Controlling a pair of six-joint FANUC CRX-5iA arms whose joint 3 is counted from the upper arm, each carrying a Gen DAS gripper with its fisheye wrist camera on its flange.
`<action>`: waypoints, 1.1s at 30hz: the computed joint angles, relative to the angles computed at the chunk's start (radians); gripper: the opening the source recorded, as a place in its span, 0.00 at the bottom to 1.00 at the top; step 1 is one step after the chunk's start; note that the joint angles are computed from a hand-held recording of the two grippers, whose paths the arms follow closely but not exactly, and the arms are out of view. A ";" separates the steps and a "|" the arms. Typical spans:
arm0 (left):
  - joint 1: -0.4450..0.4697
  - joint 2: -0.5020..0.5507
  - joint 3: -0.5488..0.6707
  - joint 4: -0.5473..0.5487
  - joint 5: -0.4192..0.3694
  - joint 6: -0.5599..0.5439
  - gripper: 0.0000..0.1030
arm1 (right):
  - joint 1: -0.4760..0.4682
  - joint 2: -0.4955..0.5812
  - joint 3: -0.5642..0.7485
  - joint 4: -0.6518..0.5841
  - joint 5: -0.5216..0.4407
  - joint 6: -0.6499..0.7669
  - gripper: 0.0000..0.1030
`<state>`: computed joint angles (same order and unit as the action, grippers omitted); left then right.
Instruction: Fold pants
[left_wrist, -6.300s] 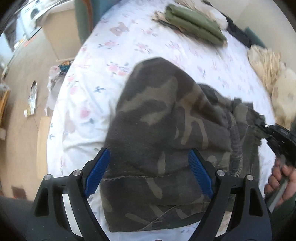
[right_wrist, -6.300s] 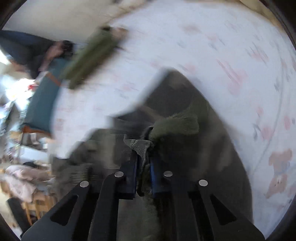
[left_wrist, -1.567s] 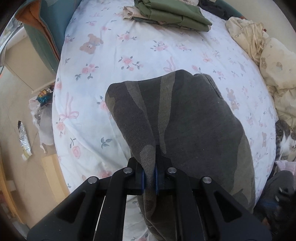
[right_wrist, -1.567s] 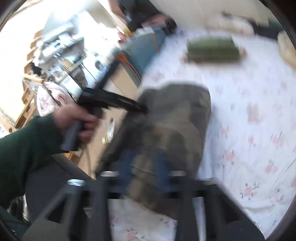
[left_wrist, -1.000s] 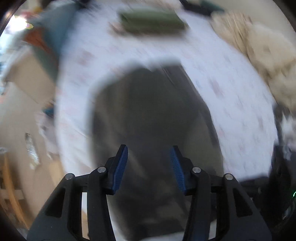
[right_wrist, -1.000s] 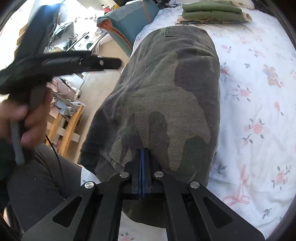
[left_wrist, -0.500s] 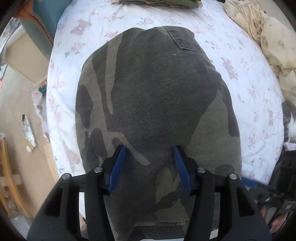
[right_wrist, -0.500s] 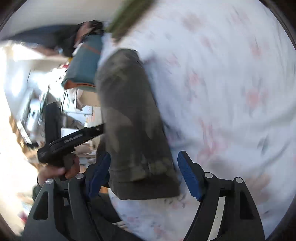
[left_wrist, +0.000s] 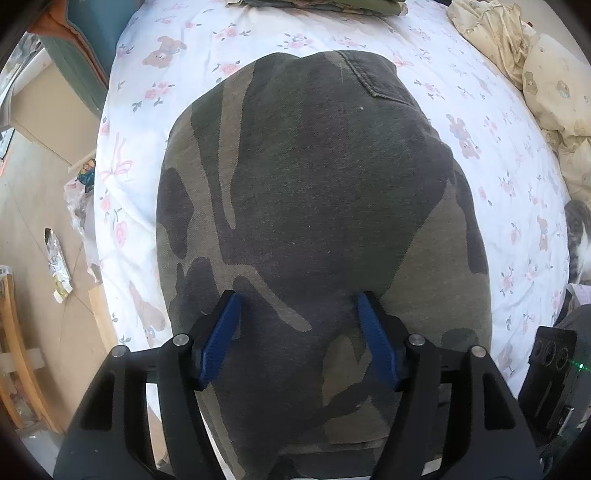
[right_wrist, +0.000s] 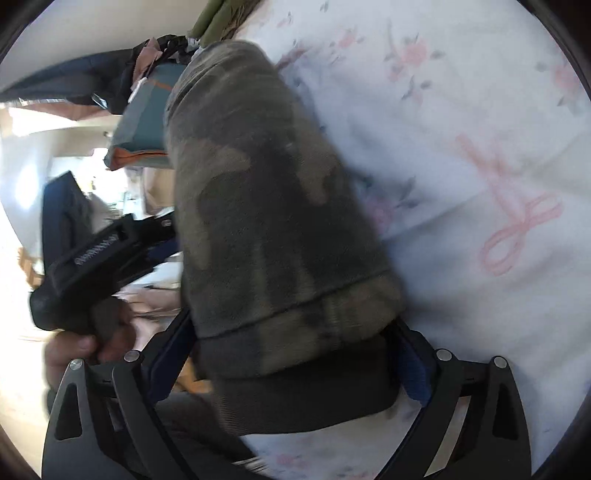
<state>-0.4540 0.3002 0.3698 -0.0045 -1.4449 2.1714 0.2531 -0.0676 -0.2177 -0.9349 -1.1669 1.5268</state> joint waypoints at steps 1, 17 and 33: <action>-0.003 0.002 0.005 -0.007 -0.004 0.000 0.62 | -0.027 0.001 -0.007 -0.031 -0.014 0.017 0.94; 0.080 -0.172 -0.223 0.144 0.284 0.086 0.62 | -0.135 0.096 0.228 -0.056 -0.133 0.285 0.44; 0.105 -0.103 -0.168 0.076 0.273 0.170 0.79 | -0.183 0.683 0.994 0.239 -0.380 0.278 0.46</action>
<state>-0.3493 0.1968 0.2018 0.0717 -1.1722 2.3410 0.0699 0.6150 0.7766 -0.6957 -1.5474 1.8047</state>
